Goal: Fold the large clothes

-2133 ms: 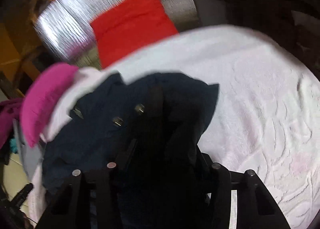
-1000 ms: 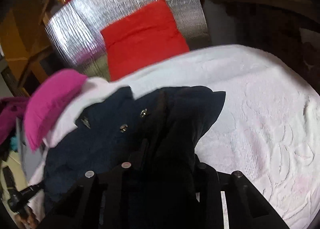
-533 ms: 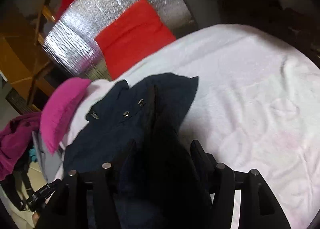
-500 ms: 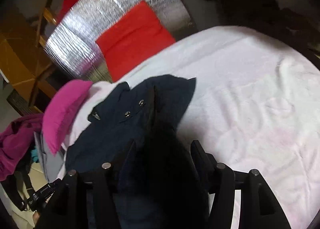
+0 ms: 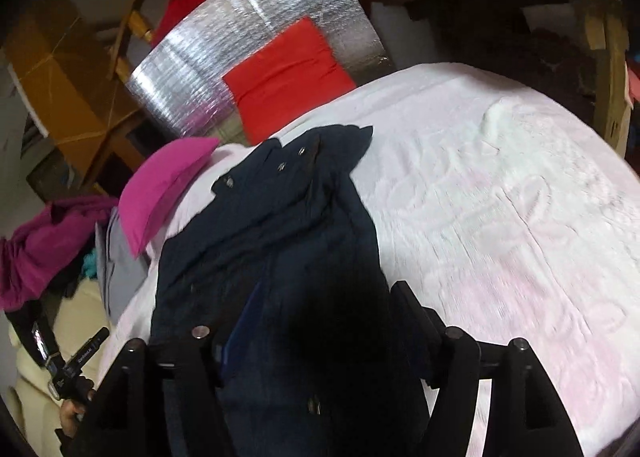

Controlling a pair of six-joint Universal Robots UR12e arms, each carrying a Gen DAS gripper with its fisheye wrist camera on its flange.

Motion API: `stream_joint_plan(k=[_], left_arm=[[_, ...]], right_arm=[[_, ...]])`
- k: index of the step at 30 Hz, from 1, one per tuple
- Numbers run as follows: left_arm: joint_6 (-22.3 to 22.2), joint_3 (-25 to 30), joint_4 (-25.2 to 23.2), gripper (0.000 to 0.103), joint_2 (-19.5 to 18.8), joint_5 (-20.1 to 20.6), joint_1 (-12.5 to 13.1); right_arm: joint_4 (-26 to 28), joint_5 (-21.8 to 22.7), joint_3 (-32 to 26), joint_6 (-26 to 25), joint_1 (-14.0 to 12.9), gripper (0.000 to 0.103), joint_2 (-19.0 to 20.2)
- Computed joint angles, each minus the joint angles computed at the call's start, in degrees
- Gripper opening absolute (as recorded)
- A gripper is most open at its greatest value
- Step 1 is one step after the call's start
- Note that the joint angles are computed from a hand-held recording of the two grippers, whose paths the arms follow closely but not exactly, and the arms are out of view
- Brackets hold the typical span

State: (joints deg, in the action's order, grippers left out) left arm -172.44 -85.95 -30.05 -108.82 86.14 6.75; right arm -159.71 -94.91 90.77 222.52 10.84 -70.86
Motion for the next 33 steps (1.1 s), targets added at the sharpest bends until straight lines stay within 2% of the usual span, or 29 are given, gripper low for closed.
stream_joint_plan(k=[3, 5, 10, 13, 15, 17, 20, 24, 29, 33], left_arm=[[-1.11, -2.71, -2.82, 0.083, 2.21, -2.8, 1.37], [-0.96, -4.63, -2.19, 0.083, 3.39, -4.07, 1.93], [2.64, -10.08, 3.29, 0.083, 6.65, -1.93, 1.92], [4.6, -12.74, 6.13, 0.084, 8.24, 1.14, 1.48], [4.99, -14.3, 7.37, 0.087, 9.43, 0.82, 1.63], [4.35, -15.35, 6.19, 0.088, 10.54, -0.87, 2.15], [4.49, -16.13, 4.56, 0.088, 11.29, -0.18, 2.1], [4.48, -17.32, 6.17, 0.088, 11.93, 0.39, 2.11], [4.17, -17.38, 2.8, 0.088, 12.18, 0.51, 2.02], [5.14, -17.71, 3.31, 0.088, 12.25, 0.7, 1.68]], right_arm=[[-1.27, -0.18, 2.04, -0.8, 1.13, 0.07, -1.37], [-2.7, -0.63, 3.56, -0.76, 1.93, 0.07, -2.33], [-5.4, 0.14, 6.49, 0.74, 3.06, 0.071, -3.66], [-7.3, 0.81, 8.45, 2.2, 3.47, 0.071, -4.45], [-7.64, 0.97, 9.5, 2.08, 3.84, 0.071, -5.06], [-8.25, 0.95, 10.24, 1.94, 4.01, 0.071, -5.5], [-9.33, 1.24, 11.61, 2.28, 4.16, 0.071, -6.42], [-10.32, 1.69, 13.17, 2.97, 4.07, 0.071, -7.49], [-9.29, 2.37, 14.52, 3.18, 3.68, 0.071, -8.35], [-9.17, 2.4, 15.78, 3.32, 3.24, 0.071, -9.11]])
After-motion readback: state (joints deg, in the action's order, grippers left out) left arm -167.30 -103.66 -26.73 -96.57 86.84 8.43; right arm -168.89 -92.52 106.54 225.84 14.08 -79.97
